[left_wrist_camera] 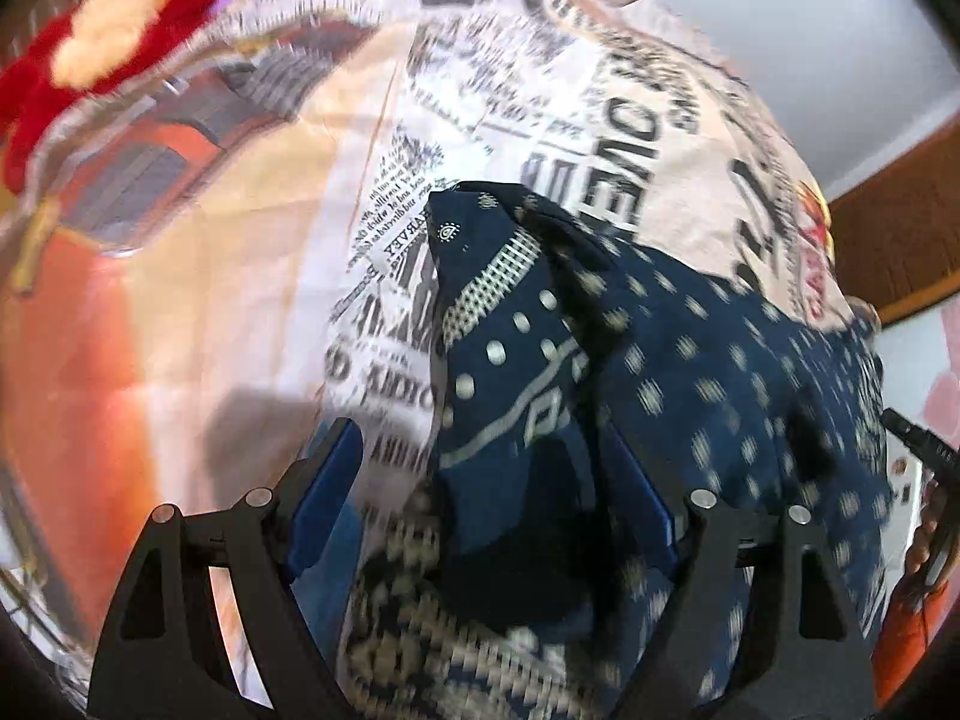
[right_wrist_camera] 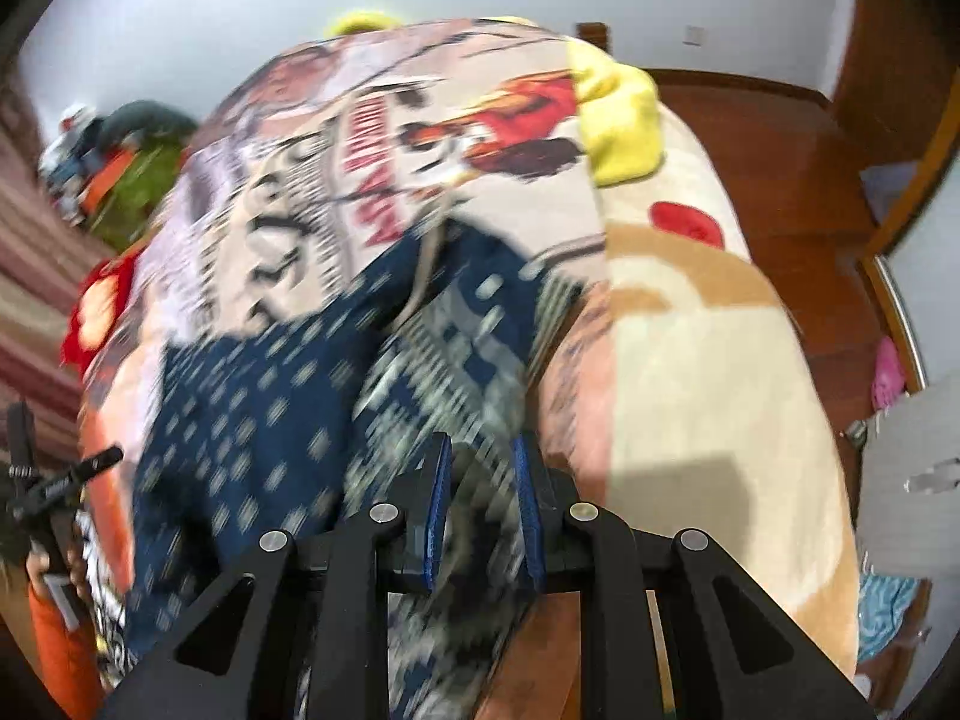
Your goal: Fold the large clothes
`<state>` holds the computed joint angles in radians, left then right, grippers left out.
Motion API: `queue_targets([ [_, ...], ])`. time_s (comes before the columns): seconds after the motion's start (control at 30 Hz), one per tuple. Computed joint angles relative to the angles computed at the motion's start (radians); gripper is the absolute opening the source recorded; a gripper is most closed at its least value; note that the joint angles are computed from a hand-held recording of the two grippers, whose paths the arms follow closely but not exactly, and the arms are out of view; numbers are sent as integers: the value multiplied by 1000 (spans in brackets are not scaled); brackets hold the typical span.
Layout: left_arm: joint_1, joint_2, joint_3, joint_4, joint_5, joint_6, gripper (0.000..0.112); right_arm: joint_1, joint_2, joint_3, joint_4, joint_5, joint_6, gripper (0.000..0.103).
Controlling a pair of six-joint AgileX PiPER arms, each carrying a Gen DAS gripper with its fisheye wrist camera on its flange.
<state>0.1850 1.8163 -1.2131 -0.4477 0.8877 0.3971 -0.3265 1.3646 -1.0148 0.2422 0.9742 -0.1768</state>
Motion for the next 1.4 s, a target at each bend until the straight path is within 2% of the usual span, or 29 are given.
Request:
queue_targets([
  [0.2,-29,173,-120,1,1,-48,81,26,224,-108,-27,-61,8,17],
  [0.37,-69,193,-132,9,-48,-15,81,10,198,-53,5,-125,-134,17],
  [0.43,-90,199,-136,21,-69,-20,81,26,173,-24,-39,-155,-124,19],
  [0.53,-109,203,-133,18,-99,-25,80,42,130,19,-99,-194,-69,37],
  [0.57,-115,202,-127,11,-112,-20,76,53,120,29,-137,-210,-30,53],
  [0.6,-117,202,-123,-3,-120,-7,69,65,116,36,-183,-223,15,75],
  [0.63,-117,205,-126,-18,-118,7,65,75,112,49,-222,-249,54,82],
  [0.7,-127,204,-129,-35,-120,11,46,66,122,62,-200,-290,35,84],
  [0.73,-130,200,-126,-41,-123,13,42,61,139,49,-183,-283,26,84],
  [0.9,-184,197,-171,31,-140,-76,13,71,136,20,-162,-340,15,78],
  [0.97,-193,198,-190,44,-134,-96,11,63,160,-16,-86,-331,-59,75],
  [1.03,-200,190,-186,55,-147,-107,9,58,220,-69,0,-283,-143,72],
  [1.07,-208,180,-173,60,-164,-112,8,69,248,-89,-16,-268,-124,66],
  [1.13,-227,149,-152,97,-201,-133,7,121,273,-83,-129,-313,-17,60],
  [1.17,-239,133,-150,121,-222,-150,7,142,273,-77,-172,-334,15,48],
  [1.2,-247,115,-143,137,-237,-161,7,156,270,-75,-190,-343,19,29],
  [1.27,-266,90,-154,174,-253,-200,6,166,270,-92,-148,-324,-28,15],
  [1.4,-265,53,-195,212,-263,-236,6,223,269,-129,-214,-342,13,9],
])
